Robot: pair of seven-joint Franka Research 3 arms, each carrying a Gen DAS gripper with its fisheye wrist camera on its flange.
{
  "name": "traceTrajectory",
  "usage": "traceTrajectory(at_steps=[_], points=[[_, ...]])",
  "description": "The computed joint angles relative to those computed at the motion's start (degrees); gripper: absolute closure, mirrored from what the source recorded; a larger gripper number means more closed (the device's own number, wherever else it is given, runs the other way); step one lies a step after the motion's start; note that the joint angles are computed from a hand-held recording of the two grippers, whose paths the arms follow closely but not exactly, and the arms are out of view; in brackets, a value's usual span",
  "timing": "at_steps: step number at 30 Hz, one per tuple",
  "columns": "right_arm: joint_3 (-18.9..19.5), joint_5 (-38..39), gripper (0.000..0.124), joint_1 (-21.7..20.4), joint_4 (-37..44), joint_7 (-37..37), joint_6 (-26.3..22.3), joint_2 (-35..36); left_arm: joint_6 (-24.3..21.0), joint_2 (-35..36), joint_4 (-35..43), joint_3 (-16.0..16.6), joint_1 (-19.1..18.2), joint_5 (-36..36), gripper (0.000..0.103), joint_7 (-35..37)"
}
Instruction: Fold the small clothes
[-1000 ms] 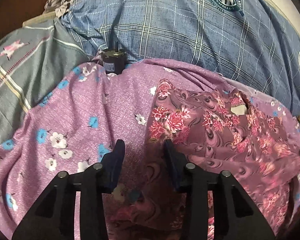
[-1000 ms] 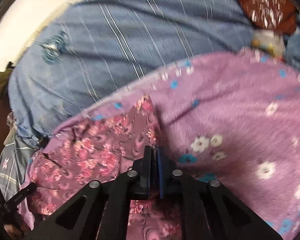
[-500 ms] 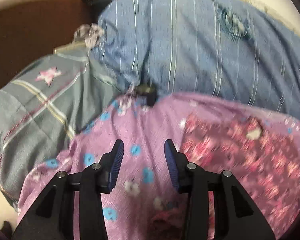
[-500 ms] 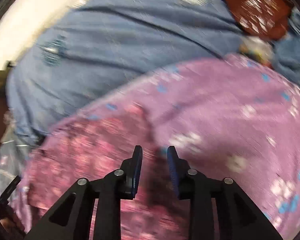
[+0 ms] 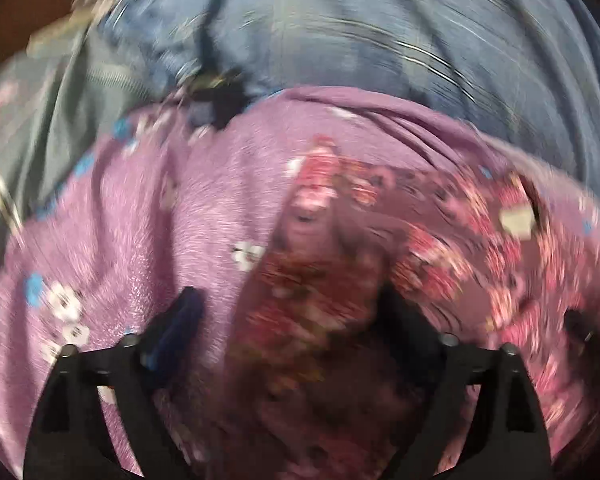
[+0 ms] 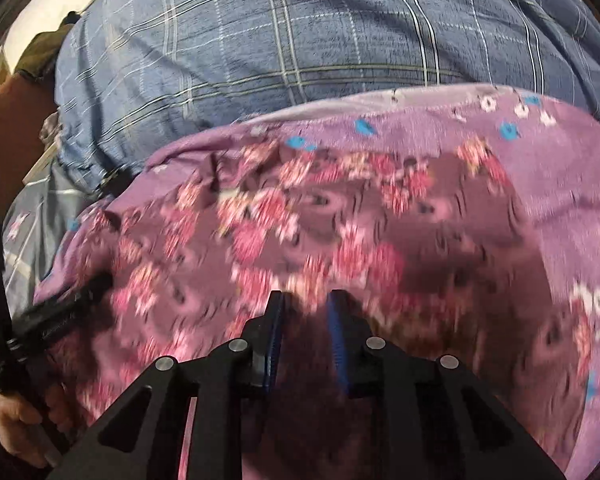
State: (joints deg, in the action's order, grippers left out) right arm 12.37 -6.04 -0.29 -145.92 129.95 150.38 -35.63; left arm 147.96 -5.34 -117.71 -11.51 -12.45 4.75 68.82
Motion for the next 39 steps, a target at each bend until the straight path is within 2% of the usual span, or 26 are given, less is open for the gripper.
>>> traceTrajectory(at_steps=[2,5,6,8,10,12,14,15,16,18,20,22,23,24,25,26,27,29,32,34,35,36,38,39], points=[[0.34,-0.55,0.098,-0.52,0.6,0.81,0.81,0.89,-0.69,-0.1,0.13,0.56,-0.12,-3.27,0.011,2.12],[-1.38,1.5,0.097,1.93,0.49,-1.44,5.79,1.21,0.06,-1.1,-0.58,-0.51,0.53,2.78,0.012,-2.43],[-2.46,2.94,0.097,4.13,0.3,-3.63,8.61,1.48,0.51,-1.64,-0.91,-0.89,0.79,5.2,0.013,-4.72],[-3.86,5.8,0.097,7.85,0.56,-7.78,11.19,2.31,1.25,-2.62,-1.51,-1.8,1.47,11.26,0.013,-9.46],[-4.63,8.88,0.099,10.3,1.51,-11.44,11.49,4.17,0.73,-2.48,-1.45,-2.0,1.52,14.48,0.013,-10.91],[-1.43,9.75,0.098,7.99,3.61,-11.9,7.05,7.9,-0.81,-1.69,-1.05,-1.52,0.91,13.56,0.012,-9.26],[-0.6,6.63,0.099,7.28,3.26,-9.08,8.49,7.51,-0.42,-2.19,-1.46,-0.64,0.56,10.6,0.013,-7.78],[-1.71,8.01,0.1,8.26,4.37,-9.65,6.0,7.57,0.29,-2.57,-1.71,-0.49,0.7,10.44,0.013,-8.13],[-2.08,8.85,0.099,8.48,4.17,-9.11,5.88,6.8,1.61,-3.74,-2.66,-0.66,1.05,11.87,0.013,-9.4],[-1.47,9.19,0.096,7.33,1.48,-7.17,9.66,3.55,4.33,-6.1,-4.59,-1.63,2.18,16.74,0.013,-13.14],[0.01,7.95,0.097,5.17,0.73,-5.91,9.84,1.44,8.35,-7.29,-5.94,-1.65,2.17,18.53,0.013,-13.46],[1.13,7.0,0.097,3.49,0.13,-4.8,8.2,-0.29,8.7,-6.58,-5.91,-0.66,0.36,15.49,0.013,-8.81],[1.08,6.76,0.098,3.32,0.2,-4.61,6.57,-0.95,6.42,-5.8,-5.17,-0.53,-0.46,13.77,0.013,-6.63],[1.14,6.47,0.098,3.04,0.14,-4.31,5.17,-1.64,1.36,-3.72,-3.14,-0.76,-1.16,12.51,0.013,-4.03],[1.2,6.06,0.098,2.54,-0.48,-3.83,4.22,-2.77,-1.67,-2.74,-2.13,-1.12,-1.38,12.24,0.012,-2.79],[1.38,5.59,0.098,1.92,-1.27,-3.12,3.09,-4.41,-2.46,-1.51,-1.72,-1.42,-1.24,11.88,0.011,-1.45],[1.22,5.23,0.098,1.46,-2.29,-2.6,1.61,-6.75,-0.06,-2.0,-2.8,-1.23,-1.05,12.84,0.009,-3.09],[0.95,4.66,0.098,0.6,-4.41,-1.94,-0.57,-11.07,-1.12,-2.34,-2.61,-0.81,-1.27,10.57,0.009,-0.88],[1.35,3.72,0.096,-1.13,-6.71,-0.48,-5.3,-16.71,0.95,-4.54,-4.88,-0.22,-1.1,7.77,0.01,0.21],[-1.15,5.03,0.099,1.15,-7.25,-2.66,-10.81,-17.78,4.01,-7.11,-7.72,0.21,-1.34,6.86,0.01,1.88],[-1.78,5.49,0.099,2.08,-8.1,-3.97,-11.55,-17.87,4.79,-7.96,-8.81,0.14,-1.41,7.04,0.009,2.48],[-0.56,4.41,0.099,1.53,-9.88,-3.8,-9.53,-19.96,5.2,-9.22,-10.22,-0.08,-1.37,7.93,0.01,3.09],[0.95,3.67,0.096,1.05,-8.51,-3.74,-13.36,-20.87,6.08,-10.98,-12.23,0.22,-1.17,6.82,0.009,5.42],[1.16,3.8,0.096,1.51,-8.69,-3.35,-14.25,-22.93,7.29,-13.24,-14.49,2.38,-2.64,4.49,0.009,6.76]])
